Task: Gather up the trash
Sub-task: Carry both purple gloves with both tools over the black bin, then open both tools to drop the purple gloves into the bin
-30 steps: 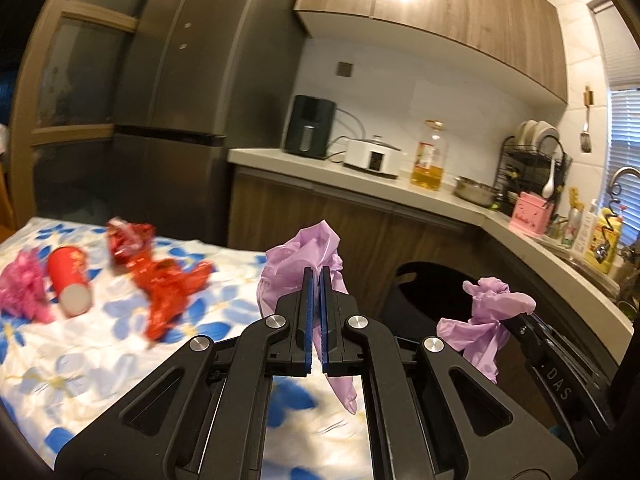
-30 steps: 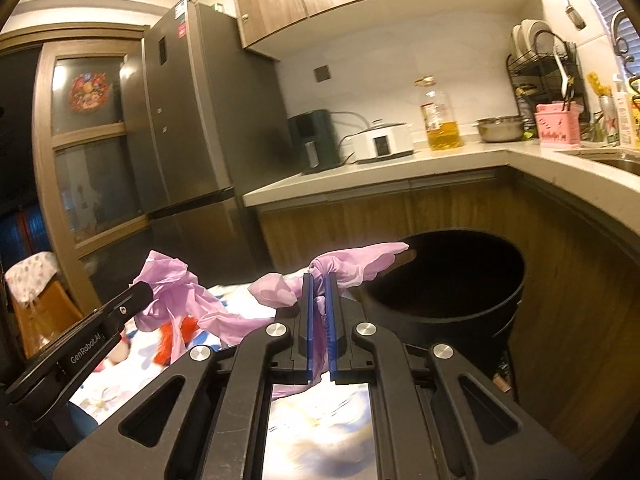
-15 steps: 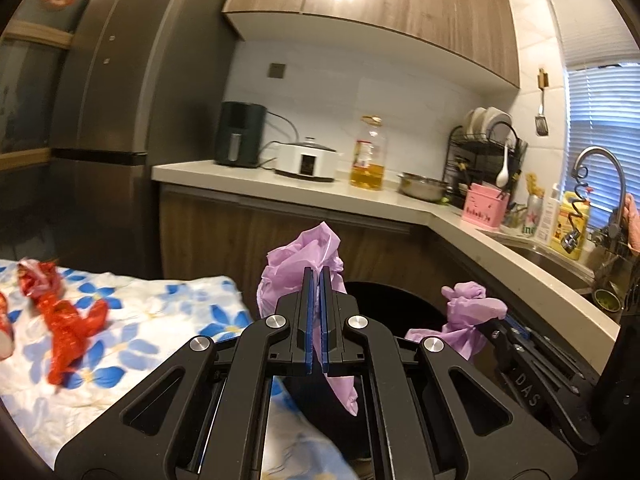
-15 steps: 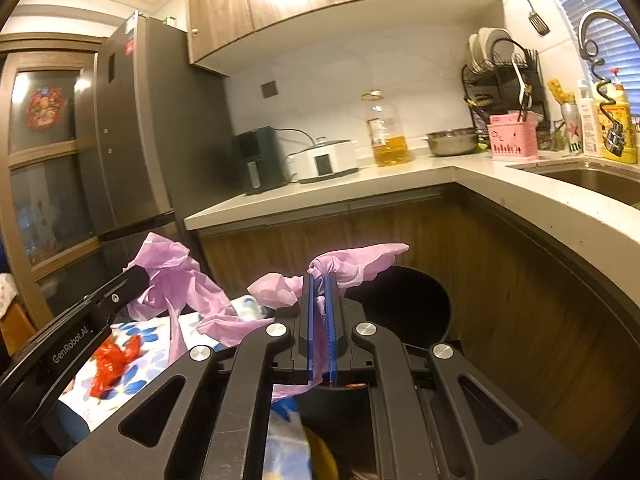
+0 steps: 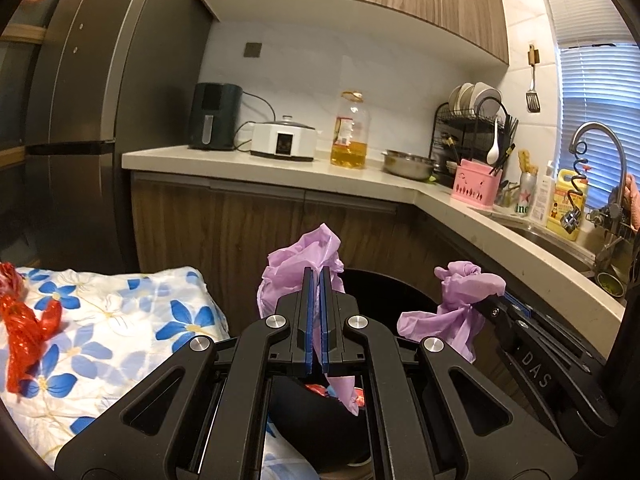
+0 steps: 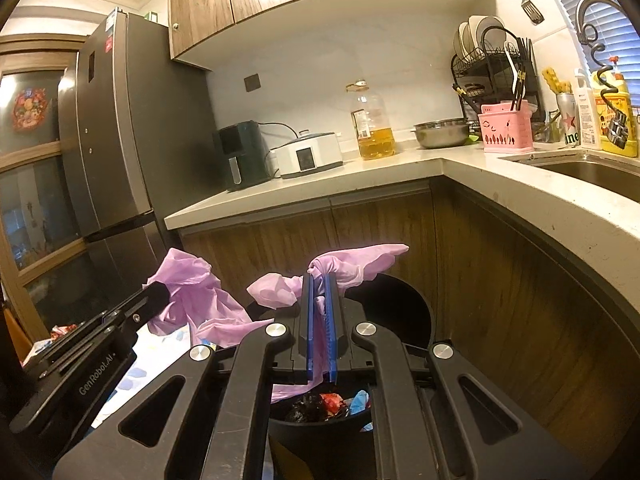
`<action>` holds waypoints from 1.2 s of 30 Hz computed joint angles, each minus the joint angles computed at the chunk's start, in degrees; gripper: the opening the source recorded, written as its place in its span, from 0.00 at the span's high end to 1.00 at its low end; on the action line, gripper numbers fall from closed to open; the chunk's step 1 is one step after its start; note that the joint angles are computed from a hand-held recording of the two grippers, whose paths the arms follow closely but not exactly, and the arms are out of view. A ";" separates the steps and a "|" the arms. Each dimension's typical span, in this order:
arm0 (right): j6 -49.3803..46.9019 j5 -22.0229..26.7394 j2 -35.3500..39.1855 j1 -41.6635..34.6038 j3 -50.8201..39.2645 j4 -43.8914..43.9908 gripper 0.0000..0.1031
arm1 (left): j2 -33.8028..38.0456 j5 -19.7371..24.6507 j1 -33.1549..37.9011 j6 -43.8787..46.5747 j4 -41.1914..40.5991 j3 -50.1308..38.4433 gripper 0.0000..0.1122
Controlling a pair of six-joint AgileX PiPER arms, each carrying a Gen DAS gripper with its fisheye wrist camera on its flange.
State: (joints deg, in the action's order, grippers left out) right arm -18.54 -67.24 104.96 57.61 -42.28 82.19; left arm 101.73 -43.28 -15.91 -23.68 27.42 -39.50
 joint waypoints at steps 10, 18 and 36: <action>0.10 3.98 0.67 -3.96 -0.48 -2.38 0.93 | 4.86 1.47 -1.25 0.80 -0.44 -4.31 0.98; 0.48 4.85 0.80 -5.24 -0.24 -3.10 0.82 | 7.08 3.07 -1.49 0.25 0.82 -6.81 0.98; 0.95 3.60 -0.14 -3.85 0.72 -0.68 0.55 | 5.86 1.40 1.30 2.04 -1.95 -2.79 0.32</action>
